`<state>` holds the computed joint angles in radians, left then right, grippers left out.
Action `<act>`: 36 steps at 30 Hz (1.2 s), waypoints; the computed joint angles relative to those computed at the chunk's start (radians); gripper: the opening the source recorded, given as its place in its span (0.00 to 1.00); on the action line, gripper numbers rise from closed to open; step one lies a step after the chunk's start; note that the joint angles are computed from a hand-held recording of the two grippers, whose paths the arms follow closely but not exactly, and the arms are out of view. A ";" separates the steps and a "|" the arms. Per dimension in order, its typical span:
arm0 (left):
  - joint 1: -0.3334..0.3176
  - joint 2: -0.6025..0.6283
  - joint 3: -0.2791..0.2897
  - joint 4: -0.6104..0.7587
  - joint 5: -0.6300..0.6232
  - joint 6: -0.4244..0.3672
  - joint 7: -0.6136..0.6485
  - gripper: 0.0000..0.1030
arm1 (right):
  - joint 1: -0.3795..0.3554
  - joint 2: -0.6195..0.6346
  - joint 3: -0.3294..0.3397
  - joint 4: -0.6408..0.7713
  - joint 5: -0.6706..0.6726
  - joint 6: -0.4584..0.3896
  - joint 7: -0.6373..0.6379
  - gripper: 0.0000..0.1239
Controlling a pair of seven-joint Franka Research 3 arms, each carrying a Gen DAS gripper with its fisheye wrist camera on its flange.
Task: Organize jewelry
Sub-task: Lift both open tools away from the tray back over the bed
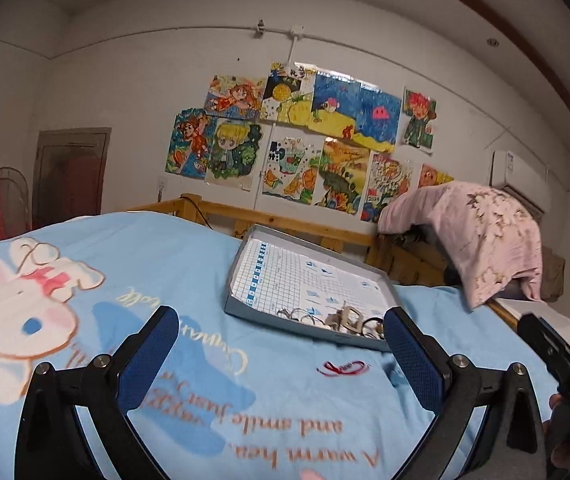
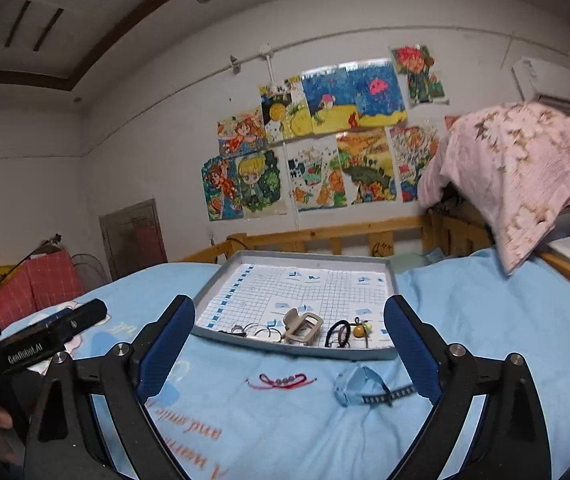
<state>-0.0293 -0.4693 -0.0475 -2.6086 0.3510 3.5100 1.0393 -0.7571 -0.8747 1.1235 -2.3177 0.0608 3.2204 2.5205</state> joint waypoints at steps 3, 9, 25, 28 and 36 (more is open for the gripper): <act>-0.036 -0.071 0.048 -0.064 0.037 -0.007 -0.001 1.00 | 0.091 -0.090 -0.047 -0.066 0.011 -0.056 0.017 0.82; -0.103 -0.167 0.140 -0.164 0.106 -0.039 0.032 1.00 | 0.224 -0.229 -0.108 -0.155 -0.011 -0.145 0.072 0.82; -0.251 -0.154 0.277 -0.209 0.108 -0.127 0.155 1.00 | 0.359 -0.124 -0.132 -0.208 -0.140 -0.324 0.240 0.82; -0.243 -0.153 0.258 -0.204 0.084 -0.132 0.173 1.00 | 0.367 -0.101 -0.141 -0.203 -0.174 -0.331 0.264 0.82; -0.109 -0.083 0.090 -0.134 0.002 -0.099 0.154 1.00 | 0.305 -0.083 -0.153 -0.164 -0.258 -0.294 0.300 0.82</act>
<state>-0.1382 -0.5524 0.0427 -2.7425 0.3534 3.4113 1.1936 -0.4518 -0.9575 0.9701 -2.4821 -0.1971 2.9263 2.8201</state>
